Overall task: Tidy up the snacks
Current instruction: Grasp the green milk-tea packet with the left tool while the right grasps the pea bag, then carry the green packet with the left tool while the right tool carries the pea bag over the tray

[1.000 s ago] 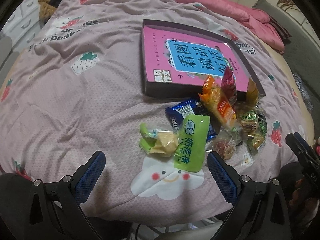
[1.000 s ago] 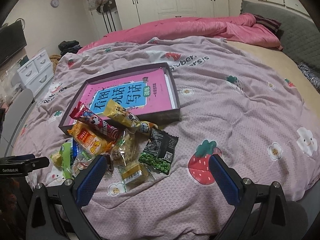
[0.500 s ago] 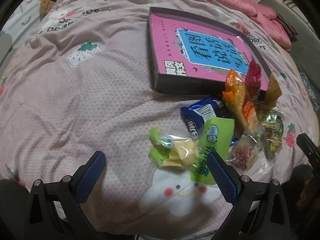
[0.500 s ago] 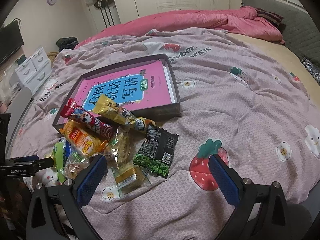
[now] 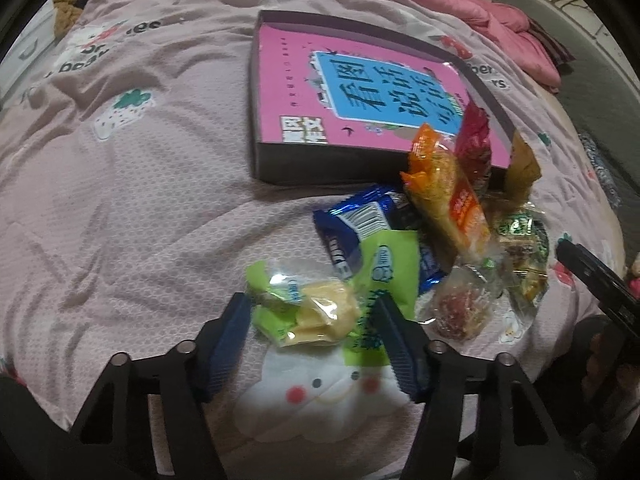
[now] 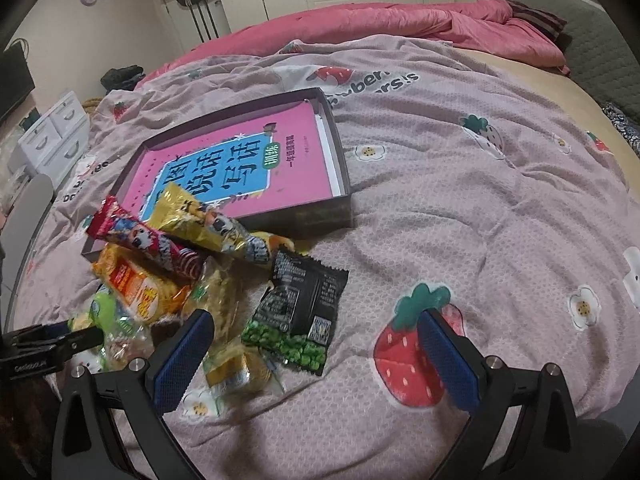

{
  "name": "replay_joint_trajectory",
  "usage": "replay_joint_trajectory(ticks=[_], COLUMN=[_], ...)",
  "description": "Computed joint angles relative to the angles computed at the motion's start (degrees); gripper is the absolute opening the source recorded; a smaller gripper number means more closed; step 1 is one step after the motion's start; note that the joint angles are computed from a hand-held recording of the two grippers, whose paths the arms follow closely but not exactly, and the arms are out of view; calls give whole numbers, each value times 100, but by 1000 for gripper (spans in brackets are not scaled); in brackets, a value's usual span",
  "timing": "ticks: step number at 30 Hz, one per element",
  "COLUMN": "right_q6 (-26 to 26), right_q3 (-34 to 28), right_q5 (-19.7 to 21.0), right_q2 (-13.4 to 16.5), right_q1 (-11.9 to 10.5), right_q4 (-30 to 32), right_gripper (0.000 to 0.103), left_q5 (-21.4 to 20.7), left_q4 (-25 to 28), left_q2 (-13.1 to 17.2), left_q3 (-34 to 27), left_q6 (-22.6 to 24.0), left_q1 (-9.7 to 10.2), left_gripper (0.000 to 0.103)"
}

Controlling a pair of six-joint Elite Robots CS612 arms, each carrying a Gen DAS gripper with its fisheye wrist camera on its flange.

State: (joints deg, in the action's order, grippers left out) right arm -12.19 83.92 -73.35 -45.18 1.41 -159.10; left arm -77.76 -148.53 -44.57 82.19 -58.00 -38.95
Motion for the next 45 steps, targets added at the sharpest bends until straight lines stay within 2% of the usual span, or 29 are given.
replay_joint_trajectory(ticks=[3,5,9,13,15,19,32,38,45], right_q6=[-69,-117,-181,-335,-369,-301,140,31,-127], right_q3=[-139,-241,-286,-399,-412,-363,-176,-79,34], right_q5=[-95,-129,-78,-167,-167,53,428,399,448], right_q2=[80,134,185,281,300,266,133,74,18], right_q1=[30,44,50,108,111,43,-152,-140,-130], right_q4=[286,542,508,535,474,417,-107,-383,-699], right_gripper=[98,88,79,61,61,49,48,48,48], left_q5=[-26,-34,-99,-127,-182,-266,-180,-120,-5], left_q4=[-27,-13,-64,47,-53,-299,-664,-1031,-1183], left_q2=[11,35,85,78,68,32,-142,-277,-367], left_q3=[-3,-42,-101,-113,-72,39,315,551,662], left_q6=[50,94,81,144,115,41,47,-73,-124], left_q1=[-3,-7,13,22,42,68,25,-2,-35], left_gripper=[56,54,51,45,43,41,38,38,38])
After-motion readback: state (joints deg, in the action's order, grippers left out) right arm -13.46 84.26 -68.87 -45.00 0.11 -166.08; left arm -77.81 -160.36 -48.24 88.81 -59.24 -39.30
